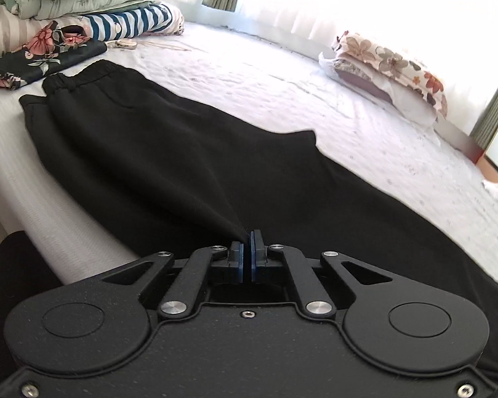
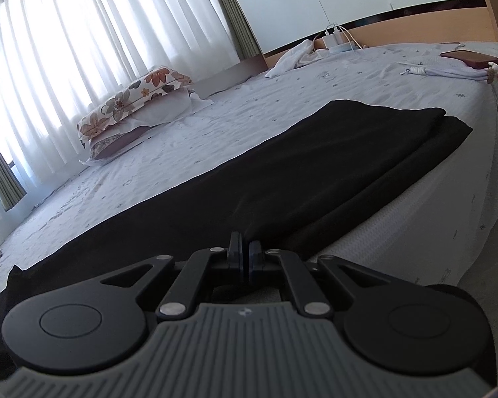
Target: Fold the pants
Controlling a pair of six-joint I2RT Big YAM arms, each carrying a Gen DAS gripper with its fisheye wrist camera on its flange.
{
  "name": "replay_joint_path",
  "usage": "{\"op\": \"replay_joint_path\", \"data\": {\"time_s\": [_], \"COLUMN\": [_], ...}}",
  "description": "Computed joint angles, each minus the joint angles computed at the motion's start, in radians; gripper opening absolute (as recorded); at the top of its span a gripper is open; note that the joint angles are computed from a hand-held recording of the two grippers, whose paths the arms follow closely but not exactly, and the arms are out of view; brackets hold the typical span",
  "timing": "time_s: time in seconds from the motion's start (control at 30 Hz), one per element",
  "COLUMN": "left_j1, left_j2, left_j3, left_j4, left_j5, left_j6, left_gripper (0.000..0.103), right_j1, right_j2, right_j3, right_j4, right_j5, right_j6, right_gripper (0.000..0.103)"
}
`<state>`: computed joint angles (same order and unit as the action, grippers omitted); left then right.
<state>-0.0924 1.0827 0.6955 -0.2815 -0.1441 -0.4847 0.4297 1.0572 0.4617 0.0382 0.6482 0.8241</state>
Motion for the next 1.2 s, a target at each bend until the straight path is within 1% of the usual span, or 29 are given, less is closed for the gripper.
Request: {"op": "replay_joint_path", "data": {"time_s": [0.07,0.1,0.13,0.27,0.37,0.47,0.5,0.53,0.57,0.6,0.63,0.7,0.73,0.77,0.83,0.87,0.9,0.93,0.97,1.0,1.03,1.07,1.1,1.13,1.17,1.2], "left_j1": [0.0,-0.008,-0.011,-0.044,-0.051,-0.047,-0.046,-0.051,-0.054,-0.057,-0.057,-0.061,-0.063,-0.062,-0.058,-0.057,-0.056,-0.055,-0.05,-0.047,-0.047,-0.047,-0.048,-0.048,-0.05,-0.052], "left_j2": [0.003,-0.004,-0.01,-0.019,-0.021,-0.02,-0.019,-0.018,-0.017,-0.015,-0.014,-0.013,-0.013,-0.013,-0.012,-0.012,-0.011,-0.011,-0.011,-0.01,-0.009,-0.007,-0.005,-0.003,-0.001,0.0], "left_j3": [-0.006,-0.01,-0.018,-0.026,-0.032,-0.032,-0.032,-0.029,-0.029,-0.028,-0.029,-0.027,-0.026,-0.025,-0.02,-0.019,-0.018,-0.016,-0.015,-0.013,-0.012,-0.011,-0.01,-0.009,-0.009,-0.009], "left_j4": [-0.014,-0.025,-0.022,-0.021,-0.019,-0.018,-0.018,-0.02,-0.019,-0.019,-0.017,-0.018,-0.021,-0.023,-0.03,-0.032,-0.034,-0.037,-0.039,-0.041,-0.043,-0.043,-0.043,-0.041,-0.04,-0.039], "left_j5": [-0.002,-0.009,-0.011,-0.062,-0.069,-0.067,-0.067,-0.072,-0.077,-0.081,-0.083,-0.087,-0.089,-0.087,-0.082,-0.08,-0.078,-0.076,-0.07,-0.067,-0.067,-0.069,-0.072,-0.075,-0.078,-0.082], "left_j6": [0.003,-0.006,-0.009,0.032,0.036,0.04,0.043,0.044,0.047,0.051,0.054,0.055,0.052,0.049,0.044,0.042,0.041,0.039,0.041,0.04,0.037,0.037,0.04,0.045,0.048,0.052], "left_gripper": [0.005,0.005,0.005,0.006,0.006,0.007,0.007,0.007,0.007,0.008,0.008,0.008,0.008,0.008,0.008,0.008,0.008,0.008,0.008,0.008,0.008,0.008,0.008,0.008,0.008,0.008], "right_j1": [0.011,0.018,0.02,0.014,-0.013,-0.069,-0.095,-0.123,-0.148,-0.174,-0.209,-0.27,-0.301,-0.325,-0.359,-0.367,-0.37,-0.364,-0.35,-0.333,-0.313,-0.288,-0.261,-0.239,-0.229,-0.234], "right_j2": [-0.008,-0.009,-0.01,-0.005,-0.006,-0.015,-0.022,-0.033,-0.04,-0.046,-0.052,-0.042,-0.029,-0.015,0.029,0.046,0.06,0.065,0.061,0.055,0.041,0.036,0.034,0.038,0.046,0.047], "right_j3": [-0.004,-0.004,-0.004,-0.001,-0.006,-0.019,-0.027,-0.041,-0.05,-0.062,-0.075,-0.083,-0.086,-0.084,-0.057,-0.049,-0.037,-0.023,-0.013,-0.012,-0.022,-0.029,-0.028,-0.023,-0.025,-0.026], "right_j4": [-0.009,-0.014,-0.017,-0.031,-0.04,-0.054,-0.05,-0.04,-0.024,0.005,0.046,0.098,0.136,0.162,0.175,0.183,0.174,0.148,0.118,0.109,0.119,0.134,0.127,0.11,0.12,0.121], "right_j5": [0.032,0.05,0.06,0.099,0.146,0.18,0.179,0.178,0.175,0.163,0.135,0.084,0.049,0.022,-0.013,-0.018,-0.016,0.003,0.031,0.056,0.085,0.124,0.177,0.233,0.263,0.258], "right_j6": [-0.005,-0.01,-0.016,-0.005,0.02,0.047,0.048,0.048,0.044,0.035,0.026,0.025,0.017,0.009,-0.006,-0.009,-0.008,-0.002,0.008,0.008,-0.004,-0.02,-0.032,-0.044,-0.063,-0.082], "right_gripper": [0.006,0.006,0.006,0.006,0.006,0.006,0.006,0.006,0.008,0.01,0.012,0.013,0.023,0.028,0.028,0.029,0.029,0.03,0.039,0.048,0.066,0.08,0.084,0.086,0.086,0.086]}}
